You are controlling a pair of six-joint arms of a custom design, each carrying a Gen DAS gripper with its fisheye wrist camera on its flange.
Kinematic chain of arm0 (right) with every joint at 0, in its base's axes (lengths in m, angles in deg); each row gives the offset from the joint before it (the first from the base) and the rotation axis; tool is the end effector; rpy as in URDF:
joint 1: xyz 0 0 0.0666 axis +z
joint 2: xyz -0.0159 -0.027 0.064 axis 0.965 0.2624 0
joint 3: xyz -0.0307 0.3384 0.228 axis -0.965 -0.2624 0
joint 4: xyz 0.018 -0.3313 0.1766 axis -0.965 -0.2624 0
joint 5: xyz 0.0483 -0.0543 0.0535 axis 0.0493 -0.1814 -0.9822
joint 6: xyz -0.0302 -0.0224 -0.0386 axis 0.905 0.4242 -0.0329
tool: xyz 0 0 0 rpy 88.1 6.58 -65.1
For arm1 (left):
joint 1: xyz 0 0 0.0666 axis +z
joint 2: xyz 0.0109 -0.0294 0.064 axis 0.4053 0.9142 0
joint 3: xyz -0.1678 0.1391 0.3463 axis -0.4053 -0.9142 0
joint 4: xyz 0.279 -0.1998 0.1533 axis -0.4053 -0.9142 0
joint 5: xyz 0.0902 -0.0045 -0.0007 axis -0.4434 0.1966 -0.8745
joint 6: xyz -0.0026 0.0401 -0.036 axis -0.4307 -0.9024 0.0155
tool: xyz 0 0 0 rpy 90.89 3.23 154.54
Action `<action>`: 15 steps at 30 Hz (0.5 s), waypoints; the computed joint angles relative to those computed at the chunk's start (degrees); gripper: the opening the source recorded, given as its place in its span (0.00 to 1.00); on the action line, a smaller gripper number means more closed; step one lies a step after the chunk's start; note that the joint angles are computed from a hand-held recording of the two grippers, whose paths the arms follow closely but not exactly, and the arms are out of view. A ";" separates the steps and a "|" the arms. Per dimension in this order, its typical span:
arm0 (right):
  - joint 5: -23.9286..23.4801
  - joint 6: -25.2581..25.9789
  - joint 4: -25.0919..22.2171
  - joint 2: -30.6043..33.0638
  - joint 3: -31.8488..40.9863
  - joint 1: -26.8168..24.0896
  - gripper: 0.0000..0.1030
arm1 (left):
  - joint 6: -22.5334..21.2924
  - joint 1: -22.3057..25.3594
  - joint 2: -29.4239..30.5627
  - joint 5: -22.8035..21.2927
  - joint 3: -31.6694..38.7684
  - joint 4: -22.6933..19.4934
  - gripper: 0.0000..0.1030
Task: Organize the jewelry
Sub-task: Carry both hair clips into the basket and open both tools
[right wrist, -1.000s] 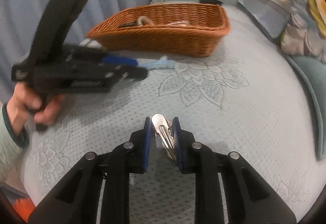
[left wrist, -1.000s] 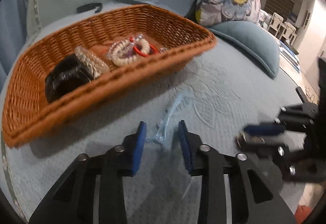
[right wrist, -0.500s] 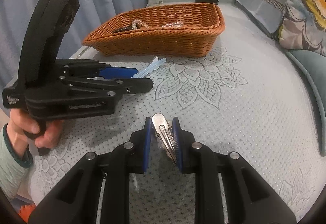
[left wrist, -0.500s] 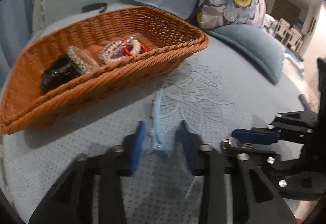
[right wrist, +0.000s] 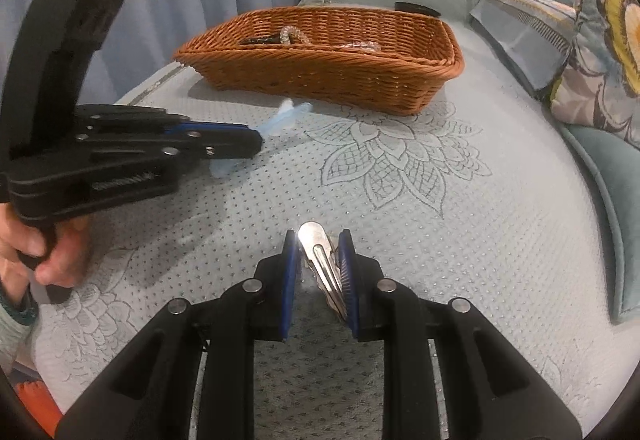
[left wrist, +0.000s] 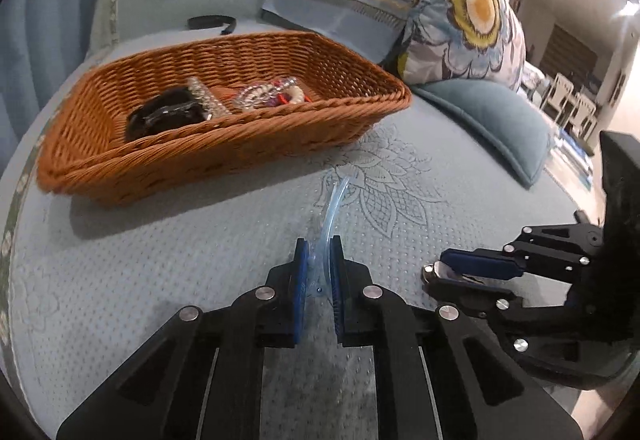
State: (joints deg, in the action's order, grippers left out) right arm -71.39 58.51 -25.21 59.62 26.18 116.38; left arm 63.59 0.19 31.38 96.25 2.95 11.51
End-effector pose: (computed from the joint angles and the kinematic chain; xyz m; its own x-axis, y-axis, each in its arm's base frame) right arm 0.3707 0.3213 0.4222 -0.6803 -0.2787 -0.6779 -0.4279 0.9019 0.0586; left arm 0.4258 -0.1930 0.4316 -0.7040 0.1996 -0.6816 0.4186 0.8919 -0.1711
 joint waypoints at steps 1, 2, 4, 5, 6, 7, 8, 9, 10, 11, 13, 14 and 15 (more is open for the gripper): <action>0.84 -0.20 0.49 -0.29 -0.29 0.18 0.17 | 0.68 0.32 -0.80 0.83 -0.76 0.96 0.09; 1.23 -0.43 0.80 -0.45 -0.40 0.18 0.14 | 1.09 0.52 -1.28 1.35 -1.23 1.47 0.09; 0.35 -2.23 1.96 -1.33 -0.87 -0.52 0.13 | 2.47 1.34 -2.87 3.02 -2.47 3.22 0.09; -0.94 -3.01 2.73 -1.80 -0.95 -1.08 0.13 | 3.03 1.72 -3.66 3.37 -2.89 4.03 0.09; -1.00 -3.27 3.21 -2.11 -0.75 -1.36 0.13 | 3.46 2.12 -4.24 3.60 -3.03 4.62 0.09; -0.71 -3.13 3.42 -2.24 -0.35 -1.56 0.13 | 3.83 2.56 -4.68 3.91 -3.01 5.03 0.09; -0.66 -2.92 3.59 -2.25 0.08 -1.73 0.13 | 4.20 2.97 -5.00 4.29 -2.85 5.31 0.09; -1.02 -2.94 4.07 -2.24 0.66 -2.07 0.13 | 4.62 3.41 -5.23 4.71 -2.53 5.58 0.09; -2.14 -3.40 4.56 -2.20 1.15 -2.65 0.13 | 4.94 3.68 -5.40 4.73 -2.20 5.73 0.09; -2.96 -3.79 4.80 -2.19 1.45 -3.12 0.13 | 5.01 3.99 -5.64 4.48 -1.86 5.90 0.09; -5.21 -5.19 5.80 -2.14 2.10 -4.43 0.13 | 5.24 4.40 -5.87 4.23 -1.37 6.20 0.09; -6.42 -5.94 6.39 -2.12 2.33 -5.05 0.13 | 5.56 4.69 -5.99 4.12 -1.14 6.47 0.09; -7.82 -6.63 6.99 -1.95 2.90 -5.84 0.13 | 5.81 4.75 -5.92 3.85 -0.74 6.53 0.09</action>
